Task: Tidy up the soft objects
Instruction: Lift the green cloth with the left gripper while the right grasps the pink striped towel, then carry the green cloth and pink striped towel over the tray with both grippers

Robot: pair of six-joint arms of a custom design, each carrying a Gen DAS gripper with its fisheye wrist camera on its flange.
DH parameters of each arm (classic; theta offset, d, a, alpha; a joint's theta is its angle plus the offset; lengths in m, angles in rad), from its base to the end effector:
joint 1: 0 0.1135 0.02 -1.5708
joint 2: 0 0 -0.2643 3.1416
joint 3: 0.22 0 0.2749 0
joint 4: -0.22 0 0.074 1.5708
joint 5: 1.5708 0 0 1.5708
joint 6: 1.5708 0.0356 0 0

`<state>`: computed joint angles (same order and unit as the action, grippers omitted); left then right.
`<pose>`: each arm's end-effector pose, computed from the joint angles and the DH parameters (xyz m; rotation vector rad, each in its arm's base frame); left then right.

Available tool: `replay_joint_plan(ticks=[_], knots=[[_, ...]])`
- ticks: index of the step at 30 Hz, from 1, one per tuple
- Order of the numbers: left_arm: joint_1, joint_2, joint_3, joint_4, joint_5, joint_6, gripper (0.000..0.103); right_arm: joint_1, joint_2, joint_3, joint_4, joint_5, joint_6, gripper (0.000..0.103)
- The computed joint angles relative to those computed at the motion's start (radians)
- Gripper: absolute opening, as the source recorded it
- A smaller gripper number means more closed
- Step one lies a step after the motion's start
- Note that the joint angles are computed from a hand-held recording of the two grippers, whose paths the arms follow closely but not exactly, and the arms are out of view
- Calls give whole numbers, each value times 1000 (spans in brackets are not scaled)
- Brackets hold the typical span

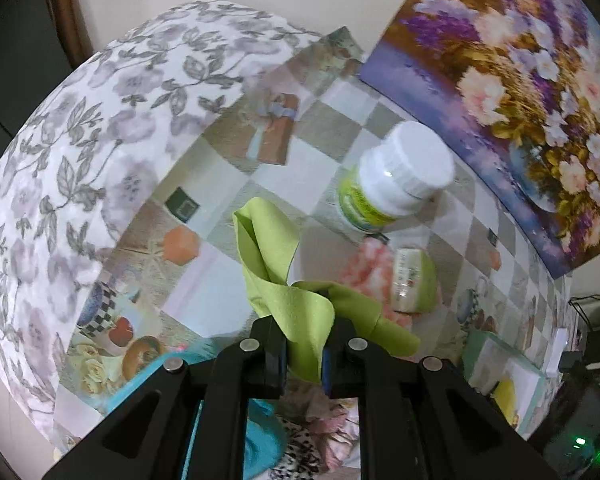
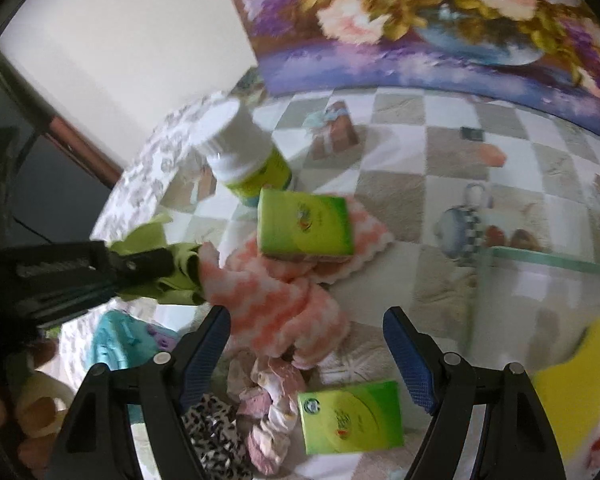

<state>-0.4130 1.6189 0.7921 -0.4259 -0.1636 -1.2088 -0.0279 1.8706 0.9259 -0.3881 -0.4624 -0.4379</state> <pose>0.2704 -0.1122 0.1171 -1.1190 2.5673 -0.1675 0.3291 0.0067 0.0809 -0.6364 2.6803 0.5548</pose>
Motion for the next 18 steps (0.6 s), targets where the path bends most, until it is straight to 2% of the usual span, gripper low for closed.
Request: replay_joint_plan(ticks=[2, 6, 8, 10, 11, 13, 16, 18], knots=[[11, -8, -14, 1, 0, 2, 13, 20, 35, -1, 29, 13, 12, 80], [36, -7, -43, 34, 22, 10, 13, 57, 64, -18, 88, 29, 16, 69], [45, -4, -54, 53, 37, 13, 13, 74, 71, -34, 125, 50, 16, 63], [50, -6, -60, 58, 43, 12, 13, 84, 85, -39, 144, 71, 12, 50], [51, -9, -61, 58, 43, 11, 13, 86, 82, -52, 166, 77, 12, 49], [50, -23, -65, 52, 38, 7, 13, 88, 77, -55, 168, 72, 2, 38], [54, -43, -69, 42, 28, 7, 13, 82, 50, -68, 173, 55, -5, 29], [54, -59, -72, 34, 22, 5, 13, 80, 30, -74, 166, 41, -16, 27]])
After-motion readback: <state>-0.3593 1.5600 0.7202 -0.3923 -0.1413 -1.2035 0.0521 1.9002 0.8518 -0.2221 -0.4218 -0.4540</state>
